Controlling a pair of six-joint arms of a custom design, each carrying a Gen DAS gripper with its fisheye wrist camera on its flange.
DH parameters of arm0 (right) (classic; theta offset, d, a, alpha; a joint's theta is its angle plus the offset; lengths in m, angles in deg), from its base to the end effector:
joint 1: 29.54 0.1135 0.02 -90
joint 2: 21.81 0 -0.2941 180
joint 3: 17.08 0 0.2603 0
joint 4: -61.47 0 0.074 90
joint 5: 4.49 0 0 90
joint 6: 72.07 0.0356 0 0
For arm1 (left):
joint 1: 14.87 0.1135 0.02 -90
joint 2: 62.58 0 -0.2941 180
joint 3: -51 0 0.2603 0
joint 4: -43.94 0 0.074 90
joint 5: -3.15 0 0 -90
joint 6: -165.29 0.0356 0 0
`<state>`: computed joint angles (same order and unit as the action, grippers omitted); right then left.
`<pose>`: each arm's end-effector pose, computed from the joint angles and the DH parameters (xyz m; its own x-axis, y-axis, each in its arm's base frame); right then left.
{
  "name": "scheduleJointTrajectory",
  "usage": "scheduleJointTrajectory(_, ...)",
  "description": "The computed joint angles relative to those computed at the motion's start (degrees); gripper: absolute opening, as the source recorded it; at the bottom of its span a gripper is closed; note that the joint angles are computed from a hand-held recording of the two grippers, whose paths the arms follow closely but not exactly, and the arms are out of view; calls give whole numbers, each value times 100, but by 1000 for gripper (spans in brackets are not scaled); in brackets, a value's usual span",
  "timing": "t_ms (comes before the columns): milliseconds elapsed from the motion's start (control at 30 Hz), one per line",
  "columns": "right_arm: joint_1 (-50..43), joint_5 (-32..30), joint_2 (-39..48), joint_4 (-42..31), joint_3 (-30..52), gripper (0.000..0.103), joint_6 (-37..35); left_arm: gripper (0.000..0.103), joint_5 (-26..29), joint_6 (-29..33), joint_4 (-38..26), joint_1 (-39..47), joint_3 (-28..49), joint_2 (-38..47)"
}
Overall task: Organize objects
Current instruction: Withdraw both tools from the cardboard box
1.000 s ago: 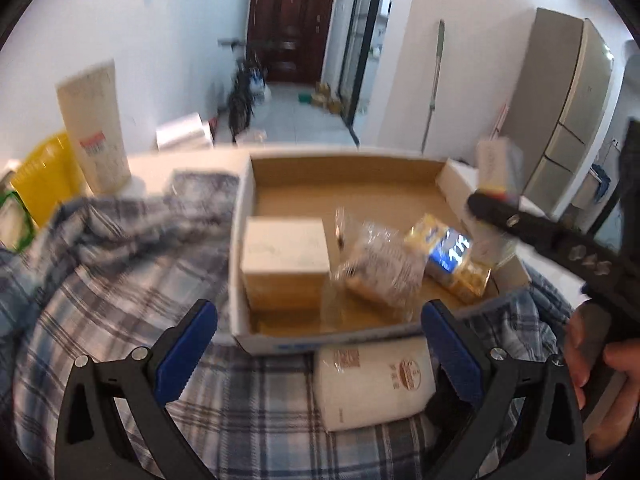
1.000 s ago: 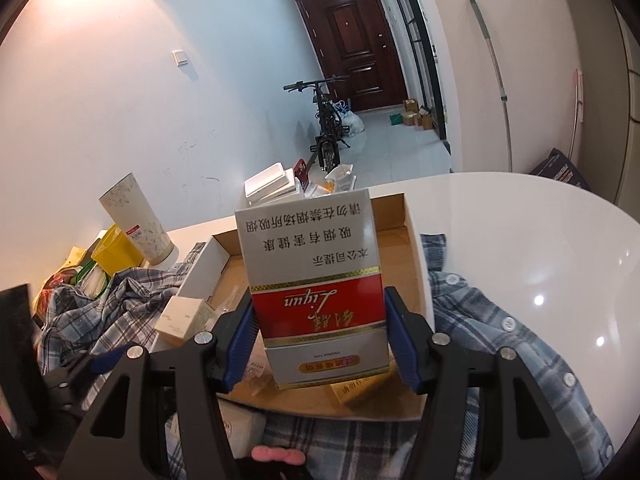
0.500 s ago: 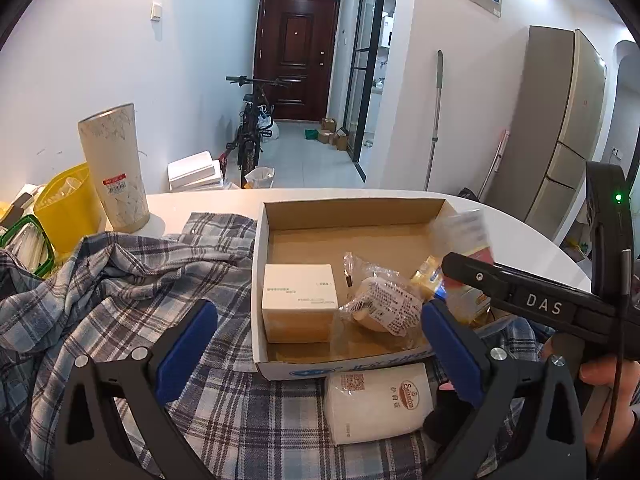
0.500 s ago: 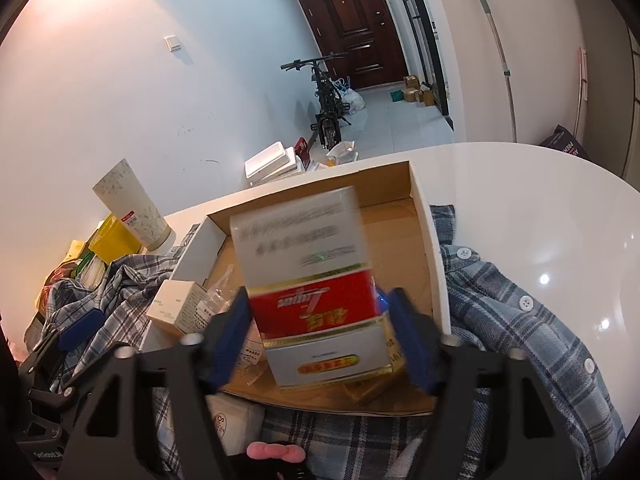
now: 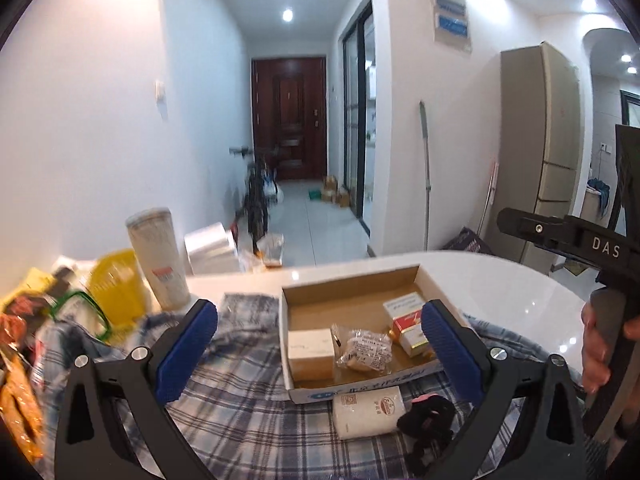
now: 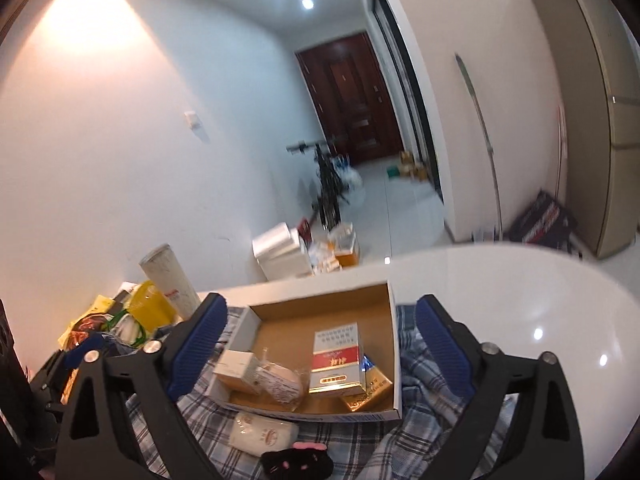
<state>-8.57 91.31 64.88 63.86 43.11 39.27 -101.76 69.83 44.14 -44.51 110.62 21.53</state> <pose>0.3149 0.1168 0.2463 -0.4535 0.2139 -0.8652 -0.1126 0.9492 0.2937 0.2874 -0.1530 0.2536 -0.3820 0.1116 -0.9174 0.2388 0.9709 0.0186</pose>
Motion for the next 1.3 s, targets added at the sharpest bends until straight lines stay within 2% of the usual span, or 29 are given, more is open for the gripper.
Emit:
scheduleJointTrajectory(133,259,95,-672,35,-489,101,-156,103,-284,-73,-300,-266,-330,-759)
scheduleJointTrajectory(267,460,175,-991,299,-929,101,-299,103,-440,-215,147,-467,-854,-1289)
scheduleJointTrajectory(433,534,9,-887,891,-1315,103,-332,103,-28,-365,749,-260,-1182,-1290)
scheduleJointTrajectory(500,554,56,-717,1225,-1449,103,-392,103,-65,-406,1079,-191,-1305,-1143)
scheduleJointTrajectory(600,581,263,-329,1653,-1552,103,-650,103,-428,-340,2072,-145,-1656,-738)
scheduleJointTrajectory(667,557,263,-49,1693,-1501,103,-808,103,-654,-188,2565,-161,-1812,-460)
scheduleJointTrajectory(733,488,64,220,1562,-1381,103,-896,103,-646,-48,2449,-115,-1733,-232)
scheduleJointTrajectory(800,416,-276,455,1373,-1261,103,-878,103,-352,-119,1980,11,-1545,-162)
scheduleJointTrajectory(900,346,-670,746,1386,-1205,103,-654,103,1,-321,2042,141,-1599,-140)
scheduleJointTrajectory(1067,349,-1143,1138,1021,-941,103,-651,103,-235,-285,2167,84,-1611,34)
scheduleJointTrajectory(1200,371,-1395,1286,733,-780,102,-724,103,-164,-405,2060,155,-1547,131)
scheduleJointTrajectory(1300,379,-1513,1381,636,-709,95,-767,103,-209,-453,2076,173,-1555,151)
